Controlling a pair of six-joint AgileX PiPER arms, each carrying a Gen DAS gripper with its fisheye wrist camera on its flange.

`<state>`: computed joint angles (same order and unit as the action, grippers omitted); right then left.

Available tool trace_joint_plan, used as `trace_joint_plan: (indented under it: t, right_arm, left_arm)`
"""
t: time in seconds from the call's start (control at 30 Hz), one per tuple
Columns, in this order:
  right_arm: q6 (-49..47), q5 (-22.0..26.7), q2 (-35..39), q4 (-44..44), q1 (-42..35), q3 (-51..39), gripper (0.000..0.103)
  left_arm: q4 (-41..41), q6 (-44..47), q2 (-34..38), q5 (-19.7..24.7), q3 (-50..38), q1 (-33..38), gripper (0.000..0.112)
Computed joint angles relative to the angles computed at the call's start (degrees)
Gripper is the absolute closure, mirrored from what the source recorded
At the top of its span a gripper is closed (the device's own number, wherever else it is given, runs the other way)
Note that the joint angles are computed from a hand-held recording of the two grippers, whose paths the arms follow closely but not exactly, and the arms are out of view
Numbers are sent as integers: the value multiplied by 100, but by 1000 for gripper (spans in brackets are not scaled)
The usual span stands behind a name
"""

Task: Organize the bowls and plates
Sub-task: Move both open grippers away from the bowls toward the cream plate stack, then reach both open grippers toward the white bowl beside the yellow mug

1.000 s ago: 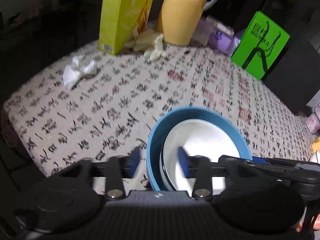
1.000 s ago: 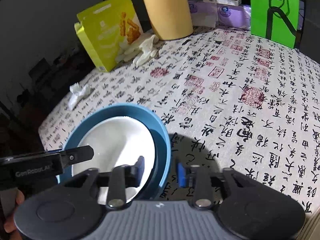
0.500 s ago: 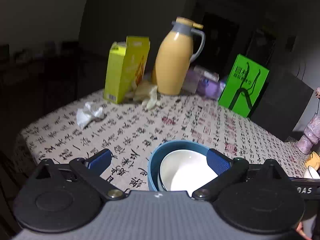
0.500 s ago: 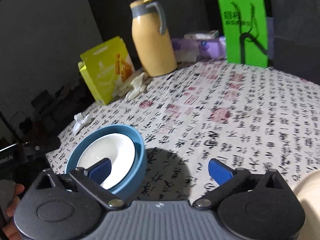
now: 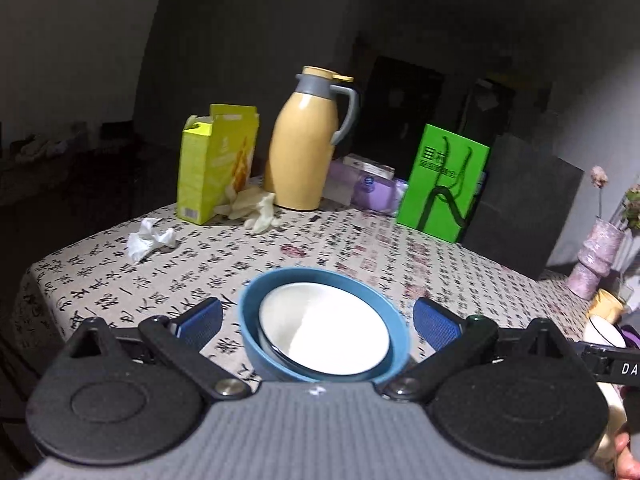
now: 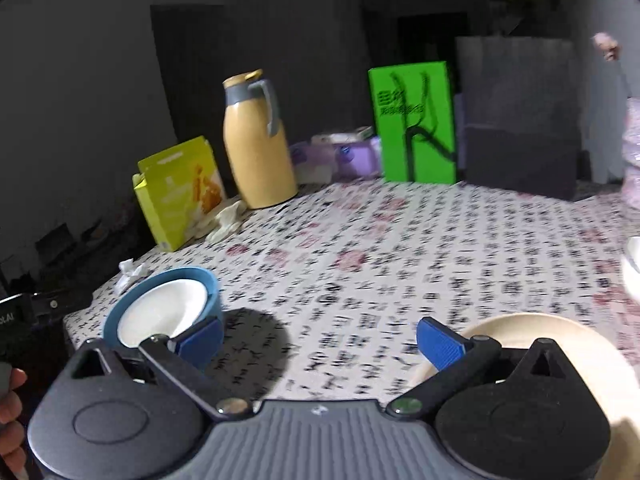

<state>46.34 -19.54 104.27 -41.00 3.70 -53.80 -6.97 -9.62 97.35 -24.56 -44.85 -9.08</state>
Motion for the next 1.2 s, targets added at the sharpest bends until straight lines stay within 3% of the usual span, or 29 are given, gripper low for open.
trace_joint_plan:
  t: [0.33,0.57,0.83,0.97,1.2]
  right_arm:
    - [-517,-1070,-497,280,-1050,1191,0]
    - [-417,-1755,-577,-2,-1882,1598,0]
    - [-802,-1969,-603,-50,-2599,1685,0]
    - [-874,-1847,-525,-89,-2908,1470,0]
    - [-123,-1702,-239,-1035,-3469,828,0]
  left_arm:
    - [-822,756,-93,-147,98,-729,9]
    - [-1618,1425,23,-347,-36,-1368,9]
    - [-1959,1896,319,-58,-582,-1857,9]
    - [-2192,2146,574,242,-1083,-2048,9]
    - [-2584,2744,1038,863,-2101,-2353,9]
